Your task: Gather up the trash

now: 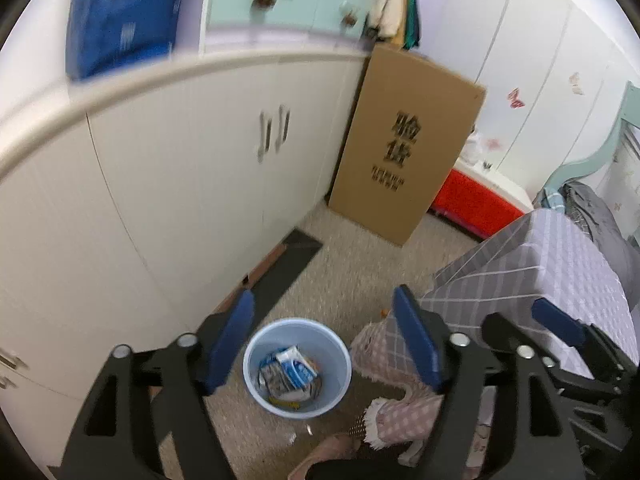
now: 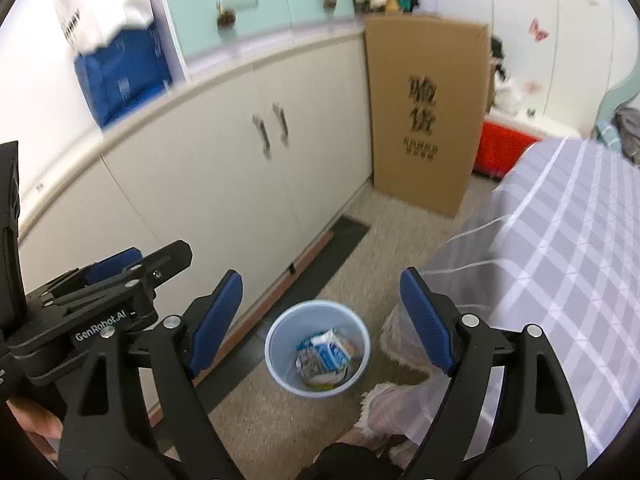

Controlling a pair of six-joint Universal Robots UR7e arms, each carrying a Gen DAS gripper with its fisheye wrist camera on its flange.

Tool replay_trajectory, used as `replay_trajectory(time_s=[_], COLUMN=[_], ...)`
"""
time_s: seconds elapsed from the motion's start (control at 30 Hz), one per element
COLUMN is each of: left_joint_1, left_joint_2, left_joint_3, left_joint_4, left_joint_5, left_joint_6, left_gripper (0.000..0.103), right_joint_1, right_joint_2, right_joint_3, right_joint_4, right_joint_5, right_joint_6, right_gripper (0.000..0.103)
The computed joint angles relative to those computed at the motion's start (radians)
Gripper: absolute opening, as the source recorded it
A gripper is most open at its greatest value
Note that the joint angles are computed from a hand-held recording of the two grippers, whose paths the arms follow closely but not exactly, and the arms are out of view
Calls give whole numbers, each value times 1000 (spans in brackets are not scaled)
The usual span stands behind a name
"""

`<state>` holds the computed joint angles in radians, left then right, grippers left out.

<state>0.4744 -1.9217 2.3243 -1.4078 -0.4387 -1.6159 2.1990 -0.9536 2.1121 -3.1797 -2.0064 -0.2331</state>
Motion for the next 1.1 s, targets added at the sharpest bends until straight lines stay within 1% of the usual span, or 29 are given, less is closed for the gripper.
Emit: replay_trajectory(time_s=[0.1,0.17,0.23,0.3,0.4,0.47,0.53,0.57,0.7,0.8,0.87,0.97,1.1], left_joint_1=[-95,-173,-234,-291,-378,-419,-465,-485,-555,-585,-601,-626,-645], left_joint_2=[34,74,122,170,253,290,349,371,440,479,507,532,571], left_joint_3=[-44,-82,-114,-150,-201,-225,-264,-281,-335,-367,-385,-395,-412], left_joint_4=[145,261,336,423,513,556,642,667,700,721,727,697,712], left_joint_5=[12,16,20,18,21,22,18,16,3,-5,1,-9,-17], left_joint_6=[-120,-214,-275,-349,-429,-471,-549,-569,-594,-608,-613,-592,-610], left_gripper=[76,79,81,83,87,89,91,91,92,93,93,93,93], right_joint_1=[22,36,49,59,81,96,110,119,152,173,193,212,230], right_joint_2=[-85,-155,-222,-277,-373,-439,-487,-516,-622,-689,-708,-758,-800], right_joint_3=[46,81,109,134,177,203,222,233,265,286,297,319,342], right_joint_4=[-40,-62,-76,-88,-121,-130,-137,-140,-115,-98,-116,-117,-106], right_joint_5=[-19,-29,-53,-63,-98,-118,-139,-153,-195,-212,-247,-270,-294], right_joint_6=[-15,-22,-24,-24,-42,-51,-58,-62,-64,-65,-67,-62,-52], right_gripper=[83,84,87,87,89,90,91,92,93,94,95,95,96])
